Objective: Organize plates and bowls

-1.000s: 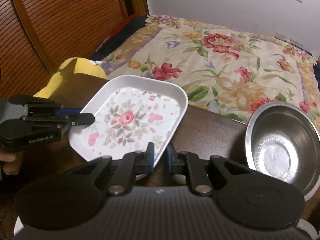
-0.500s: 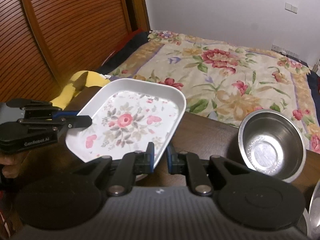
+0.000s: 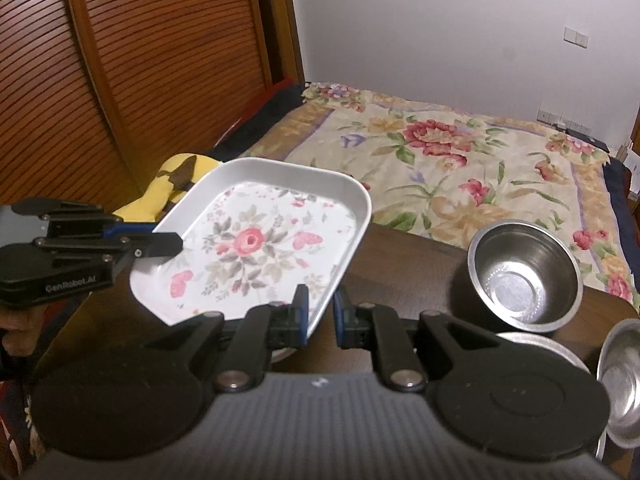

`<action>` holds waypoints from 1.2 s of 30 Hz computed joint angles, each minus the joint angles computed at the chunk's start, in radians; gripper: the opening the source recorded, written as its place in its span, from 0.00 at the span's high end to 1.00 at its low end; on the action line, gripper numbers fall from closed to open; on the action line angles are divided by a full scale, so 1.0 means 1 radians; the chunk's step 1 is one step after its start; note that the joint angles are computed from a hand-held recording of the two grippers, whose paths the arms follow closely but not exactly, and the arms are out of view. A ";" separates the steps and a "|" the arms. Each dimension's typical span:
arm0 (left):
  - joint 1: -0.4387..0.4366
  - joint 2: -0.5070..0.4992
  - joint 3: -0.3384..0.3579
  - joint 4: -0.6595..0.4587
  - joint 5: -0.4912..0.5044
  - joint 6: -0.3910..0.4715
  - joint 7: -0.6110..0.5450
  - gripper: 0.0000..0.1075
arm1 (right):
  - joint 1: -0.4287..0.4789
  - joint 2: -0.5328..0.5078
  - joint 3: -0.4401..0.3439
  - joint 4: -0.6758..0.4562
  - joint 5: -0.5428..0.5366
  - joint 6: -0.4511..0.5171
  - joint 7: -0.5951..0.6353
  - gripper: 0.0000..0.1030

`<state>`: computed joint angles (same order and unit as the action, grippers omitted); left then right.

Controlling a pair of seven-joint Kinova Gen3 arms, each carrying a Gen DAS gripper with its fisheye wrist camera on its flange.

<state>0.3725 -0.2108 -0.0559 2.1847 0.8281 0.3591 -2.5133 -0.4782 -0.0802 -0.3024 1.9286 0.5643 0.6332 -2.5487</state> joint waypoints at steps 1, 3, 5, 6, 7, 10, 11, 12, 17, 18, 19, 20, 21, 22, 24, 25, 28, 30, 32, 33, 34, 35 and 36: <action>-0.001 -0.011 0.002 0.008 -0.003 -0.001 0.003 0.88 | -0.002 -0.004 -0.006 0.003 0.008 0.004 -0.010 0.86; 0.000 -0.031 0.004 0.018 -0.018 0.000 0.018 0.88 | -0.007 -0.014 -0.019 0.011 0.024 0.012 -0.035 0.86; 0.007 -0.048 -0.001 0.028 -0.033 0.001 0.031 0.88 | -0.010 -0.020 -0.030 0.014 0.034 0.021 -0.051 0.86; 0.012 -0.056 -0.004 0.033 -0.041 0.001 0.038 0.88 | -0.012 -0.024 -0.035 0.018 0.039 0.023 -0.060 0.86; 0.017 -0.065 -0.007 0.039 -0.049 0.001 0.045 0.88 | -0.013 -0.027 -0.039 0.021 0.042 0.024 -0.067 0.86; 0.035 -0.086 -0.019 0.052 -0.075 0.001 0.068 0.88 | -0.017 -0.040 -0.058 0.036 0.059 0.032 -0.098 0.86; 0.040 -0.092 -0.023 0.055 -0.083 0.004 0.076 0.88 | -0.018 -0.044 -0.064 0.041 0.064 0.034 -0.109 0.86; 0.043 -0.097 -0.025 0.057 -0.093 0.007 0.086 0.88 | -0.018 -0.047 -0.070 0.046 0.070 0.035 -0.119 0.86; 0.070 -0.131 -0.044 0.093 -0.126 0.009 0.116 0.88 | -0.028 -0.062 -0.102 0.072 0.092 0.045 -0.173 0.86; 0.073 -0.138 -0.045 0.101 -0.135 0.008 0.125 0.88 | -0.030 -0.061 -0.105 0.076 0.093 0.044 -0.181 0.86; 0.077 -0.142 -0.048 0.107 -0.143 0.007 0.132 0.88 | -0.032 -0.061 -0.110 0.081 0.095 0.043 -0.192 0.86; 0.078 -0.149 -0.045 0.114 -0.153 0.006 0.144 0.88 | -0.036 -0.063 -0.115 0.087 0.097 0.044 -0.203 0.86; 0.081 -0.157 -0.044 0.121 -0.161 0.005 0.156 0.88 | -0.038 -0.063 -0.118 0.093 0.098 0.042 -0.211 0.86; 0.088 -0.161 -0.049 0.128 -0.167 0.002 0.163 0.88 | -0.043 -0.065 -0.127 0.097 0.104 0.047 -0.227 0.86; 0.095 -0.173 -0.046 0.142 -0.185 -0.001 0.187 0.88 | -0.050 -0.068 -0.133 0.111 0.109 0.044 -0.248 0.86; 0.099 -0.179 -0.046 0.148 -0.194 -0.002 0.199 0.88 | -0.053 -0.071 -0.137 0.117 0.111 0.045 -0.257 0.86; 0.114 -0.197 -0.049 0.163 -0.219 -0.002 0.231 0.87 | -0.061 -0.080 -0.144 0.132 0.107 0.044 -0.272 0.86; 0.136 -0.207 -0.062 0.174 -0.225 -0.008 0.242 0.87 | -0.064 -0.085 -0.152 0.142 0.108 0.043 -0.282 0.86; 0.156 -0.213 -0.075 0.184 -0.229 -0.013 0.253 0.87 | -0.065 -0.092 -0.160 0.152 0.110 0.041 -0.294 0.86; 0.162 -0.215 -0.078 0.188 -0.232 -0.014 0.260 0.87 | -0.065 -0.094 -0.163 0.156 0.109 0.040 -0.297 0.86; 0.168 -0.217 -0.080 0.192 -0.236 -0.016 0.268 0.87 | -0.064 -0.095 -0.163 0.159 0.108 0.037 -0.297 0.86; 0.174 -0.217 -0.083 0.197 -0.239 -0.020 0.273 0.87 | -0.063 -0.096 -0.166 0.162 0.108 0.036 -0.301 0.86; 0.173 -0.221 -0.079 0.201 -0.246 -0.021 0.283 0.87 | -0.063 -0.097 -0.167 0.166 0.106 0.034 -0.303 0.86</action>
